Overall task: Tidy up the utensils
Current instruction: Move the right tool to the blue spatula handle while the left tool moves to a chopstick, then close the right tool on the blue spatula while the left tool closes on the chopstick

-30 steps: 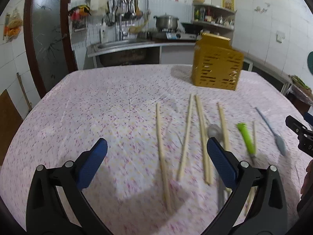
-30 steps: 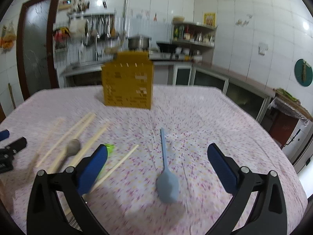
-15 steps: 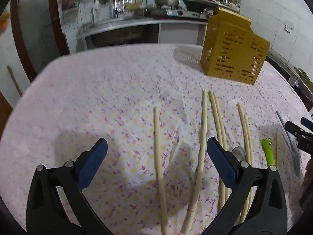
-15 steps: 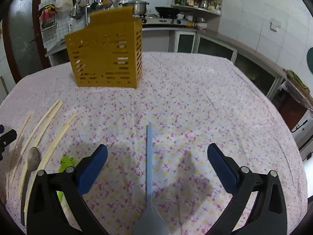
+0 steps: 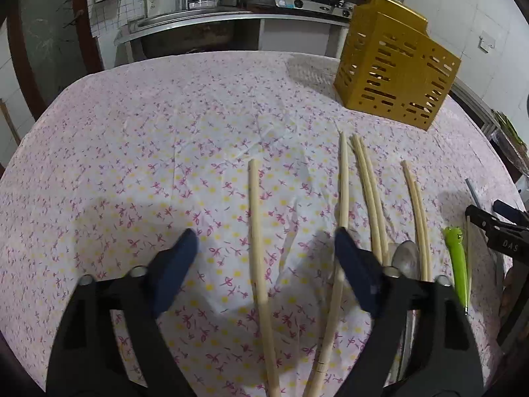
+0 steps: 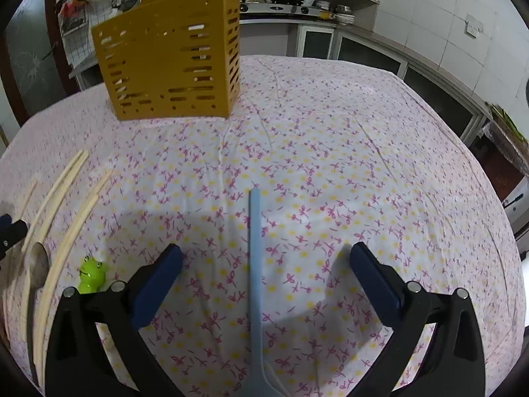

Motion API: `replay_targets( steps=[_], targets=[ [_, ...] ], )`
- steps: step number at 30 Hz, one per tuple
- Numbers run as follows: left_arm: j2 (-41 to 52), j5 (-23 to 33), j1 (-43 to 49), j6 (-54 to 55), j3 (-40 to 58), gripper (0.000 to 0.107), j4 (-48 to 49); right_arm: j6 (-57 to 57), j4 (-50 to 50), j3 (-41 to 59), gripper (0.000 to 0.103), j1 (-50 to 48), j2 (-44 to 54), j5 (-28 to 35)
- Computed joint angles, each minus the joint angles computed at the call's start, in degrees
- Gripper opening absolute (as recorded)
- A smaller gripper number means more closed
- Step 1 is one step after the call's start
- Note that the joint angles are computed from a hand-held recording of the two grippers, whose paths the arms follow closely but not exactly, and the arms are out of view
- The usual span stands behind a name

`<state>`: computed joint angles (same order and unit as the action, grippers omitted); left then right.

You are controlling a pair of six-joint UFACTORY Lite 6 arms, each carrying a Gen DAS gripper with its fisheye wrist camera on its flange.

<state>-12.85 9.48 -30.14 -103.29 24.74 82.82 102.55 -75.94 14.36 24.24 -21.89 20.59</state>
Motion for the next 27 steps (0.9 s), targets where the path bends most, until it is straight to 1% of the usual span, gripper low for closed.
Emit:
replay_targets(
  steps=[2,3,5,6,8,10,11,12,13,15,16,18,19,21,23,25,27],
  targets=[
    [0.28,0.76,-0.62,0.55,0.06,0.074,-0.49,-0.85,0.24,0.10,0.099,-2.56,0.53,-3.01],
    [0.51,1.30,-0.99,0.82,0.25,0.070,-0.92,-0.91,0.07,-0.11,0.099,-3.30,0.24,-3.72],
    [0.77,1.67,-1.00,2.41,0.64,0.066,-2.64,-0.74,-0.02,-0.02,0.099,-3.99,0.55,-4.43],
    [0.86,1.96,-0.80,3.91,0.85,0.061,-4.30,-0.94,0.35,0.25,0.099,-4.32,0.84,-4.60],
    [1.38,2.56,-0.63,6.19,1.49,0.056,-6.71,1.37,-0.98,-0.36,0.098,-4.02,0.10,-4.25],
    [1.46,2.41,-0.08,10.74,2.08,0.050,-11.02,3.04,-1.58,-0.50,0.088,-1.99,-0.32,-2.12],
    [1.28,1.99,0.43,13.52,2.14,0.047,-13.44,2.23,-0.68,-0.71,0.078,-1.66,-1.07,-1.51],
    [1.15,1.90,0.63,14.69,2.13,0.046,-14.45,1.25,0.54,-0.85,0.066,-1.52,-1.92,-1.13],
    [1.09,1.88,0.84,15.27,2.12,0.045,-14.86,0.38,1.65,-1.01,0.062,-1.70,-2.54,-1.11],
    [0.75,1.92,1.11,16.31,1.91,0.040,-15.42,-0.48,2.67,-1.29,0.047,-1.69,-3.39,-0.58],
    [0.65,2.27,1.15,16.20,1.85,0.038,-15.33,-0.57,2.87,-1.30,0.042,-1.02,-3.57,0.36],
    [0.47,2.64,1.17,16.42,1.77,0.028,-15.79,-1.62,3.98,-1.61,0.022,-0.26,-4.53,1.02],
    [-0.03,2.17,1.73,18.67,1.57,0.025,-17.97,-3.45,5.07,-1.65,0.020,-0.54,-5.04,1.31],
    [-0.73,1.34,2.32,21.61,1.15,0.020,-20.68,-2.69,5.10,-1.48,0.017,2.18,-4.49,4.07],
    [-1.06,2.16,1.53,19.88,0.79,0.018,-18.78,-2.34,5.55,-1.23,0.016,4.65,-4.00,6.11],
    [-0.51,3.59,0.05,16.47,0.91,0.018,-15.52,-3.32,6.38,-0.80,0.015,5.42,-3.40,6.86],
    [0.35,3.63,-0.10,15.76,1.46,0.018,-14.70,-5.64,7.74,-0.71,0.016,3.69,-3.75,5.40]
  ],
)
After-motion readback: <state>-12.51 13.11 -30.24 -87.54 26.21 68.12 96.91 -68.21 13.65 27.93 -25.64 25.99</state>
